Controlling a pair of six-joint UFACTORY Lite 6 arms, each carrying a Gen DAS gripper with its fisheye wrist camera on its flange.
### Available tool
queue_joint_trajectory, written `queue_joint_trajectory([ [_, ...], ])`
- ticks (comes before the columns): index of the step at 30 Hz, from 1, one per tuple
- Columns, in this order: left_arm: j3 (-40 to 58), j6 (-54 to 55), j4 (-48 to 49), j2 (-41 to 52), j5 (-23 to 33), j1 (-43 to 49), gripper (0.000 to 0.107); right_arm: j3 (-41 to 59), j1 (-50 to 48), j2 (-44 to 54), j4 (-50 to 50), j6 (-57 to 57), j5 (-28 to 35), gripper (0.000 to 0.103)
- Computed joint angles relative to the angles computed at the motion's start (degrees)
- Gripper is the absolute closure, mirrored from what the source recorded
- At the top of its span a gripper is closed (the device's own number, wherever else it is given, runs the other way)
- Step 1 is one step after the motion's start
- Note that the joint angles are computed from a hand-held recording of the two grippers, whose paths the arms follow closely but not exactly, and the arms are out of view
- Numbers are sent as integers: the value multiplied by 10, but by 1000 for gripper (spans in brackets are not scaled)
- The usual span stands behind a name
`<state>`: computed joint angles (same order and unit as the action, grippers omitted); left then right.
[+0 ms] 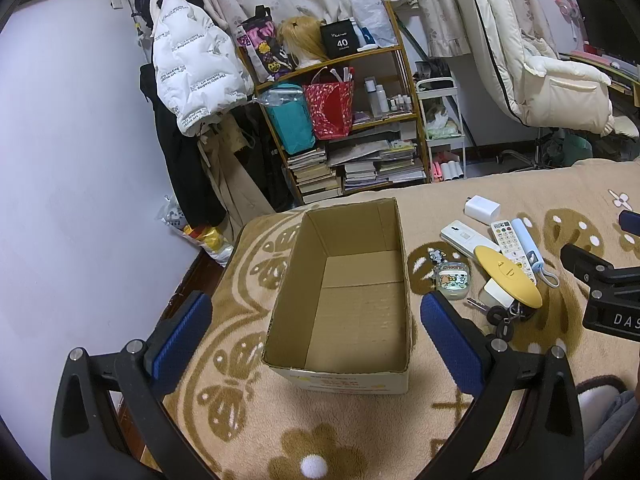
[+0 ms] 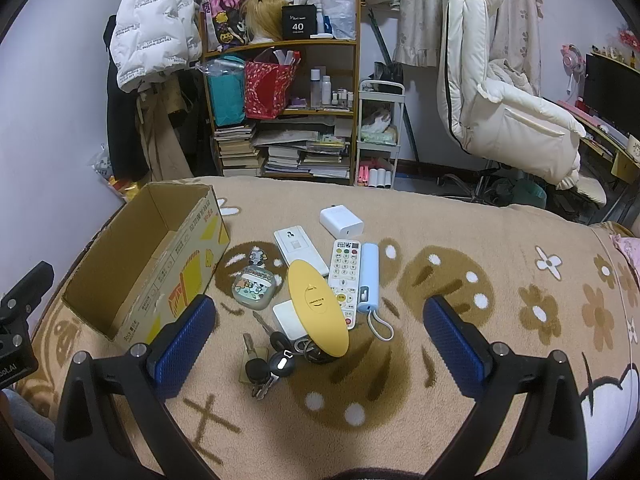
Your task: Organize rigid objects
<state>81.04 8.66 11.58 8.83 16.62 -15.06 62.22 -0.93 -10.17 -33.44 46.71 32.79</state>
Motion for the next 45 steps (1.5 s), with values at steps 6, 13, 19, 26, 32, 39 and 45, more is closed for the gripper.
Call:
queue_joint_trajectory([
  [6, 1, -2, 1, 0, 1, 0, 4, -5, 5, 0, -8, 12, 0, 0],
  [13, 2, -3, 3, 1, 1, 0, 4, -4, 4, 0, -6, 9, 0, 0],
  [19, 3, 0, 1, 1, 2, 0, 4, -3, 4, 1, -4, 8, 1, 0],
  [26, 4, 1, 0, 2, 3, 0, 4, -4, 3, 1, -4, 9, 0, 0],
  [32, -5, 9, -8, -3, -2, 3, 4, -13, 1, -3, -6, 13, -5, 0],
  [39, -10, 14, -11, -4, -5, 6, 4, -9, 1, -1, -3, 8, -3, 0],
  [45, -19, 5, -2, -9, -11, 7, 4, -8, 0, 0, -2, 8, -2, 0],
])
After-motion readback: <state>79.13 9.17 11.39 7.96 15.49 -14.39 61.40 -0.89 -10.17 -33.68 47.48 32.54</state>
